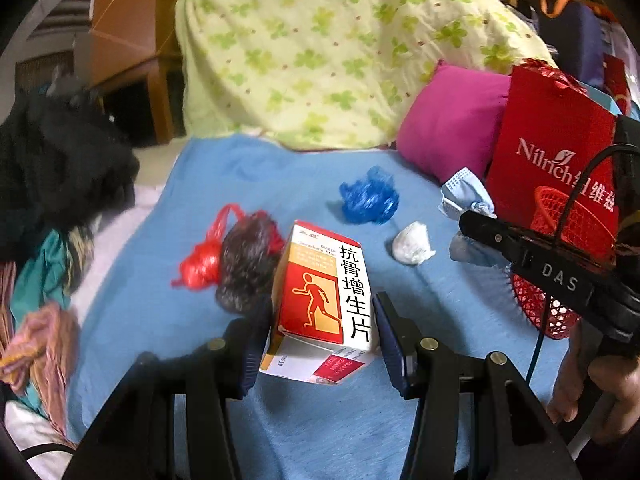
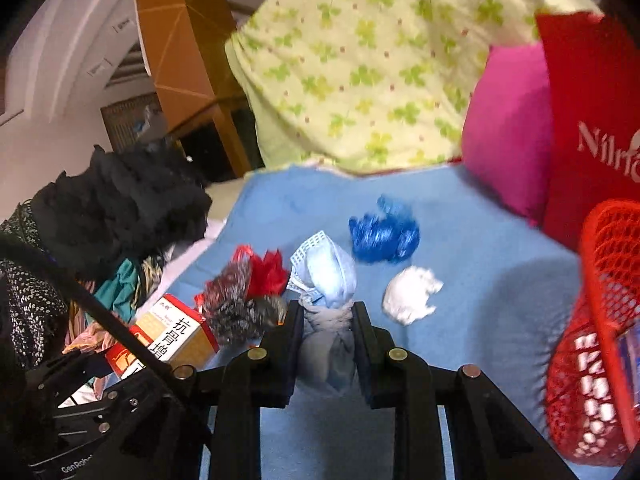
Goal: Collect trash
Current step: 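Carry the mask and medicine box to the red basket and drop them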
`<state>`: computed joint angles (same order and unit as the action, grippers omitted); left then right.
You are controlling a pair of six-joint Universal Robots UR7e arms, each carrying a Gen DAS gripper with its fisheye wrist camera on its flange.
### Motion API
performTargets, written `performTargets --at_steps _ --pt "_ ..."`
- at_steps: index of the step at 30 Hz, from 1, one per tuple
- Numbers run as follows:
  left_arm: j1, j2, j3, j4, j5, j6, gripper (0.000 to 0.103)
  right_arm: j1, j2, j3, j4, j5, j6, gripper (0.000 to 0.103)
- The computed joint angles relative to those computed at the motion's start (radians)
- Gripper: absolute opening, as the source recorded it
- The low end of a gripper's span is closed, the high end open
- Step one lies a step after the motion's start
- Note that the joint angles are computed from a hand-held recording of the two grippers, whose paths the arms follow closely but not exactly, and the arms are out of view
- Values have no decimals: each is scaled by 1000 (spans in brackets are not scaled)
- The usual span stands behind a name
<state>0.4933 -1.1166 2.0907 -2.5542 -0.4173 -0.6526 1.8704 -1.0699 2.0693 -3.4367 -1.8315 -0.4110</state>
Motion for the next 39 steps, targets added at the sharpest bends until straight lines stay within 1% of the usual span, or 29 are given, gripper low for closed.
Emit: performTargets --at_steps 4,13,19,27,35,39 --pt "-12 23 -28 3 11 18 53 2 -32 38 -76 23 -41 26" --pt "-36 74 -85 -1 32 63 53 -24 -91 86 -178 67 -62 26" --pt "-53 112 -115 -40 41 122 53 -47 -128 106 -206 88 -59 26" --pt "-70 164 -162 -84 28 188 53 -77 -178 136 -236 117 -50 26" --pt "-89 214 -207 -107 21 240 53 -115 -235 167 -258 144 -36 26" --pt "-93 239 -233 -111 6 263 53 -136 -263 179 -263 155 -20 26"
